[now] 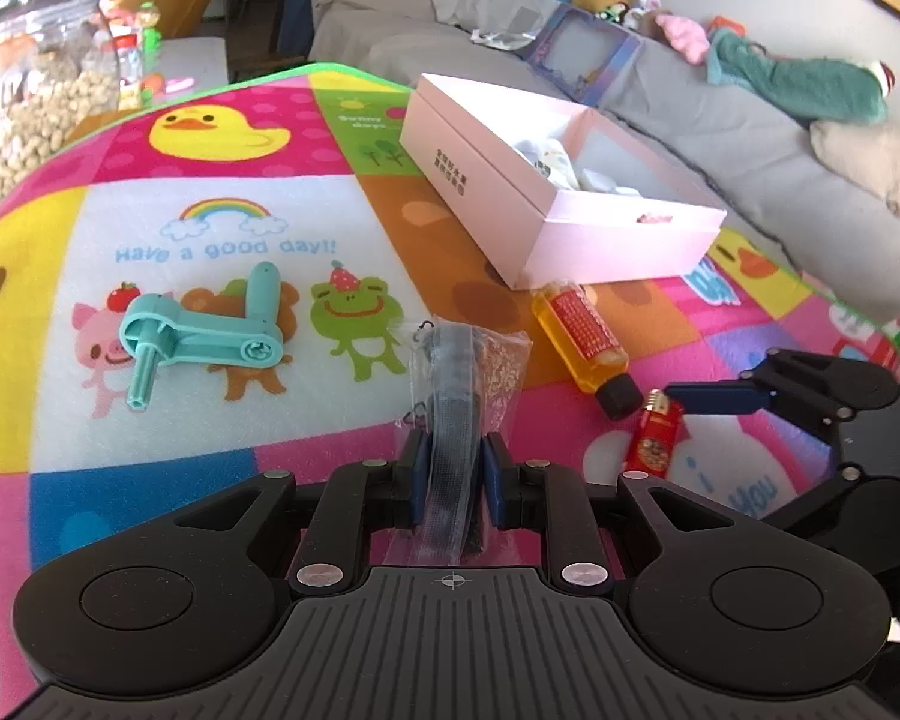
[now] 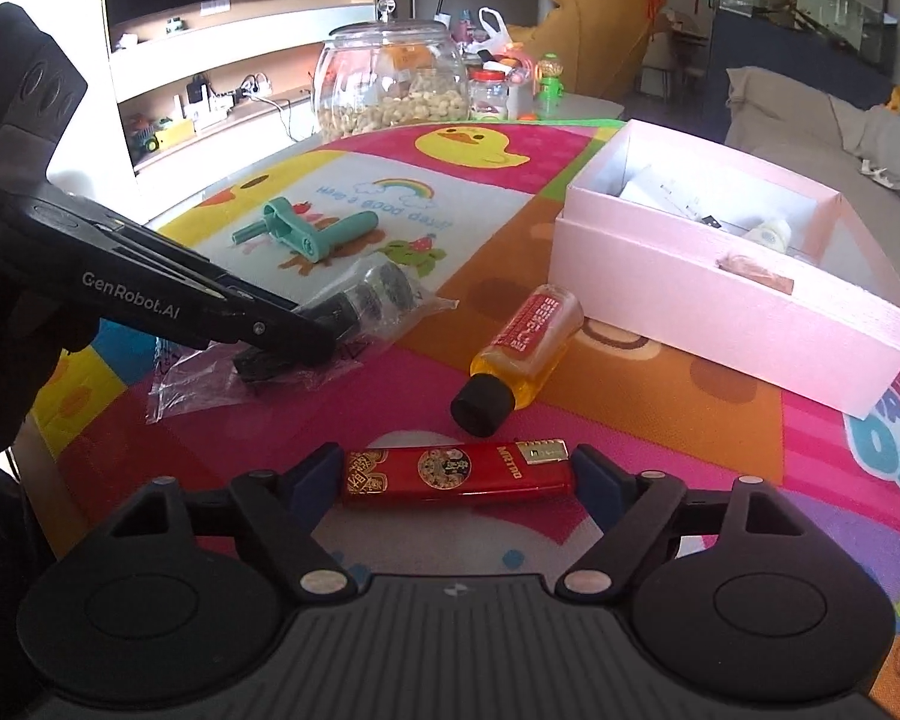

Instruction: Organize rigid objects

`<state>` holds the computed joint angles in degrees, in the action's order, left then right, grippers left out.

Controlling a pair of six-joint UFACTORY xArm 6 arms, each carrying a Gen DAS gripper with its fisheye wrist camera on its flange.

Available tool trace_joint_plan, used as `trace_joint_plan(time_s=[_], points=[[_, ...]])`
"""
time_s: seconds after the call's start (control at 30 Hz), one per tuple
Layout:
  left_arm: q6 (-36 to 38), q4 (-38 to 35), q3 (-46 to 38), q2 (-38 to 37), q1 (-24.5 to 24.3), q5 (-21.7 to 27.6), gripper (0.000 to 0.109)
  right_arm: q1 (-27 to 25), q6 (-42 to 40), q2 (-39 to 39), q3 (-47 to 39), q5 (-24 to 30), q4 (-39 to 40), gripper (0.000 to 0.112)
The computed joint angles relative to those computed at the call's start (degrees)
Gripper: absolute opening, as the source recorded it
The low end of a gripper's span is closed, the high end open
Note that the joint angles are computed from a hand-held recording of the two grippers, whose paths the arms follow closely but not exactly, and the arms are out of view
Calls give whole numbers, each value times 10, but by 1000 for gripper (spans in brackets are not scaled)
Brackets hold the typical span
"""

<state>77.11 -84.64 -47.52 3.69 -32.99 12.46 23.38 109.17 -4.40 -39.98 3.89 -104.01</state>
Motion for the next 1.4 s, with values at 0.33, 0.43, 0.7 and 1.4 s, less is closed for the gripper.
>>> trace_joint_plan(time_s=[0.33,0.43,0.7,1.4], points=[[74,-64,38,-58,-1,42,22,31,-109,-107,63,80,126,82],[65,-67,2,-72,16,100,22,37,-115,-151,56,123,105,82],[166,-138,-269,37,-5,100,22,-17,-144,-118,-59,224,87,82],[138,-193,-188,99,84,-27,23,11,-101,4,-29,108,101,83]])
